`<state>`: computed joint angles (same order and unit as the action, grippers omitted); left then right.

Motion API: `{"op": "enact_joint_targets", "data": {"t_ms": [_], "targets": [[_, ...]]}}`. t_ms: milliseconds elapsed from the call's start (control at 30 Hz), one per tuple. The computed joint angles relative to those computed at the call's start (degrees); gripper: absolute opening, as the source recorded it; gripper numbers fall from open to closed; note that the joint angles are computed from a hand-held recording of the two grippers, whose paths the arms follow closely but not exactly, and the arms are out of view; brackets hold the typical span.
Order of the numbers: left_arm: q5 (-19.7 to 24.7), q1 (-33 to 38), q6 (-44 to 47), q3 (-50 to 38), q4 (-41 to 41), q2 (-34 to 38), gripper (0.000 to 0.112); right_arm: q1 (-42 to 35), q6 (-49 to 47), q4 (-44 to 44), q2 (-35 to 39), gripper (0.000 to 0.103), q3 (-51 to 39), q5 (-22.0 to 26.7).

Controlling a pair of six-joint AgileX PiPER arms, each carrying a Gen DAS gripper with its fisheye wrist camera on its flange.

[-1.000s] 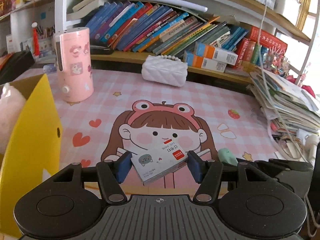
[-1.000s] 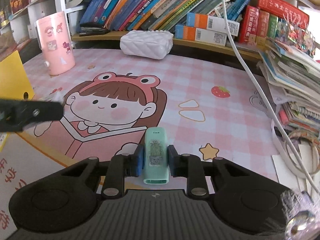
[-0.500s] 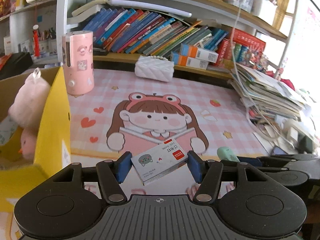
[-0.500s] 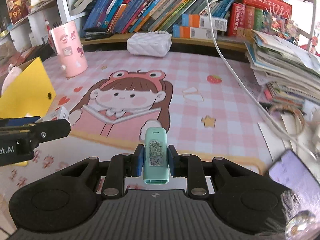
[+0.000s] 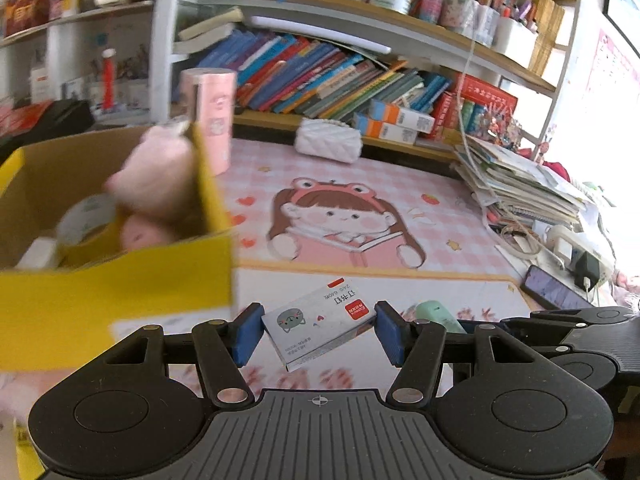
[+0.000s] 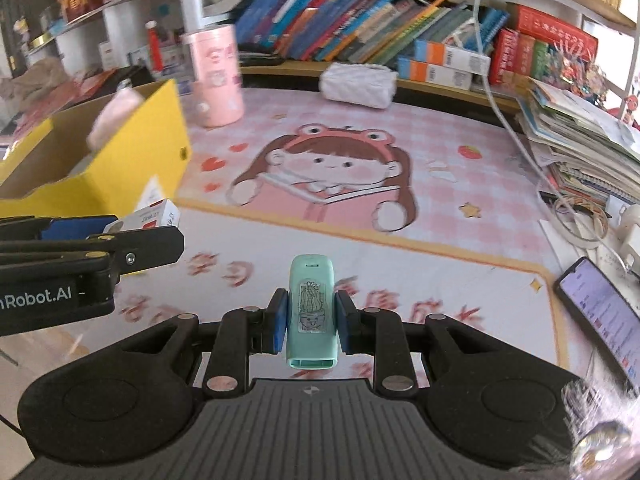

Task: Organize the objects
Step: 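Carry the small box with the left tool while the right tool carries the eraser toward the box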

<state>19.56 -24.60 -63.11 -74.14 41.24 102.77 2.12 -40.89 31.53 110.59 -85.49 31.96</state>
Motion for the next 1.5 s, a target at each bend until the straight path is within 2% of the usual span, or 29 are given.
{"op": "enact_joint_targets", "data": {"t_ms": [200, 433, 733, 1067, 1267, 1500], "targets": [[0.65, 1.52, -11.12, 12.32, 8.72, -9.81, 0.059, 4.79, -0.13, 0.02, -6.43, 0.023, 8.62, -2.14], [2.14, 2.85, -17.59, 22.05, 12.84, -18.86, 0.059, 10.37, 0.62, -0.28, -11.59, 0.023, 15.41, -4.54], [6.12, 2.45, -22.48, 30.35, 16.56, -28.5, 0.059, 16.83, -0.8, 1.61, -16.61, 0.023, 22.09, -7.35], [9.25, 3.29, -23.62, 35.16, 18.0, -36.19, 0.059, 23.03, 1.46, 0.37, -19.9, 0.023, 25.33, -10.17], [8.65, 4.27, -23.42, 36.21, 19.06, -38.33, 0.059, 24.96, 4.57, -2.27, -20.75, 0.023, 25.49, -11.62], [5.95, 6.19, -22.93, 36.4, 20.07, -38.84, 0.059, 26.28, 10.58, -7.57, -21.52, 0.023, 25.44, -13.07]]}}
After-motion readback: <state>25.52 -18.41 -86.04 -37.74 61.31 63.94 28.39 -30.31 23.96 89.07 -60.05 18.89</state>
